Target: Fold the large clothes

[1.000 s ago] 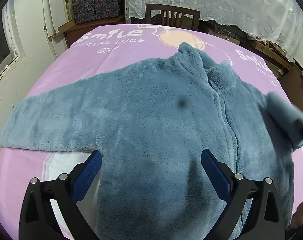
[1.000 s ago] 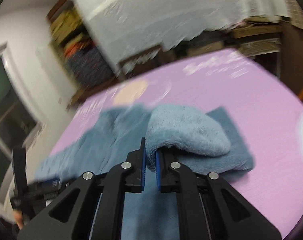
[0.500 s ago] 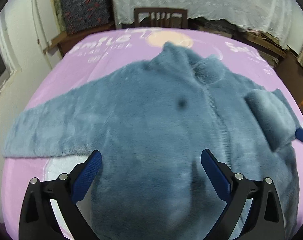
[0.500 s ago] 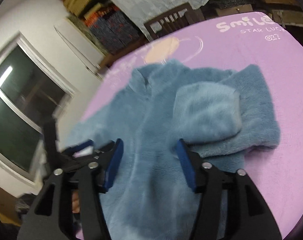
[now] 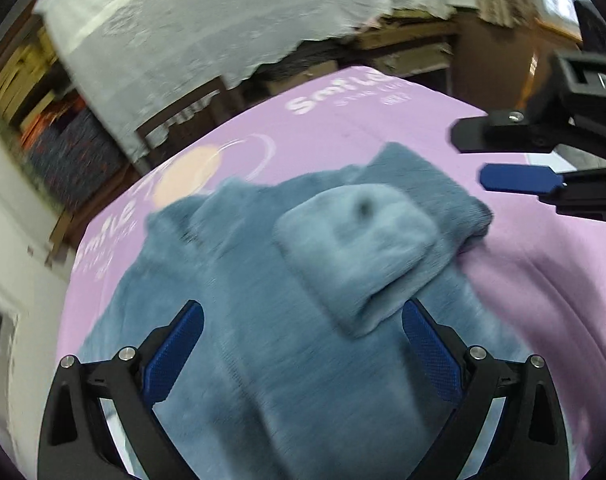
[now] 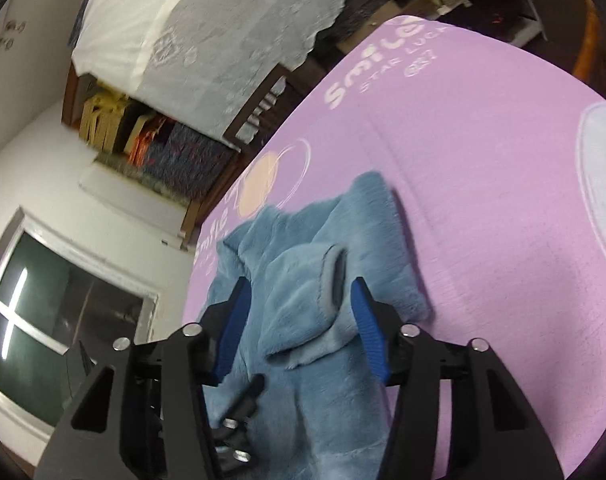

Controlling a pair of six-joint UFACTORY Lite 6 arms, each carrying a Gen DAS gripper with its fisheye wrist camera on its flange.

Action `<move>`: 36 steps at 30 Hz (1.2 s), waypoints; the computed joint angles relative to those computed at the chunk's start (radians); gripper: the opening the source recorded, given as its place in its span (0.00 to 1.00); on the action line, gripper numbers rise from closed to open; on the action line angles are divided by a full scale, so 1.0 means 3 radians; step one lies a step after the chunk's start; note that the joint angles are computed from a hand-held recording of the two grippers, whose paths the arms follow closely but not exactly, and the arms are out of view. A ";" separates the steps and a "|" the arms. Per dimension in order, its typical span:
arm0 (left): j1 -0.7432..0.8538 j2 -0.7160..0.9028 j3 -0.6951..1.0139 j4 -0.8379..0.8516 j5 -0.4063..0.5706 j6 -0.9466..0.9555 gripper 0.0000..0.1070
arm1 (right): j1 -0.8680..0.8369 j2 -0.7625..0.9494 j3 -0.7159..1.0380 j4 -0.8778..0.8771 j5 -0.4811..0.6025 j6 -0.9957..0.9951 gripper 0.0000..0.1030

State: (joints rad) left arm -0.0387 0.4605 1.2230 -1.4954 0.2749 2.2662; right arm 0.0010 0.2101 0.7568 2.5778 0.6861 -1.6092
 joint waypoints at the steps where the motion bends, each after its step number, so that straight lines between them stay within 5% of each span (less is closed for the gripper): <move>1: -0.0086 0.0047 0.0030 -0.0080 -0.0062 0.0078 0.93 | 0.0022 0.0043 0.0044 0.0042 -0.0066 -0.0048 0.37; 6: -0.0377 0.0364 0.0282 -0.0623 -0.0324 0.0512 0.93 | 0.0071 0.0501 0.0399 -0.0020 -0.0249 0.0117 0.07; 11: -0.0493 0.0778 0.0739 0.0235 -0.0436 -0.0472 0.93 | 0.0011 0.0947 0.0681 -0.0374 -0.0171 0.0511 0.06; 15: -0.0477 0.0914 0.0951 0.0686 -0.0383 -0.1051 0.93 | -0.0025 0.0752 0.0470 -0.0176 -0.0088 0.0350 0.08; 21: -0.0364 0.0995 0.1242 0.1281 -0.0064 -0.1879 0.71 | -0.0023 0.0477 0.0234 0.0155 -0.0172 0.0049 0.09; 23: -0.0329 0.0959 0.1243 0.1127 0.0000 -0.1776 0.49 | -0.0040 0.0530 0.0264 0.0065 -0.0098 0.0124 0.09; 25: -0.0269 0.0944 0.1300 0.1194 0.0086 -0.1902 0.12 | -0.0039 0.0600 0.0308 -0.0013 -0.0003 0.0180 0.09; 36: 0.0518 0.0556 0.1138 -0.0355 0.0339 -0.0503 0.10 | 0.0231 0.0433 0.0353 0.0343 -0.0138 -0.0376 0.09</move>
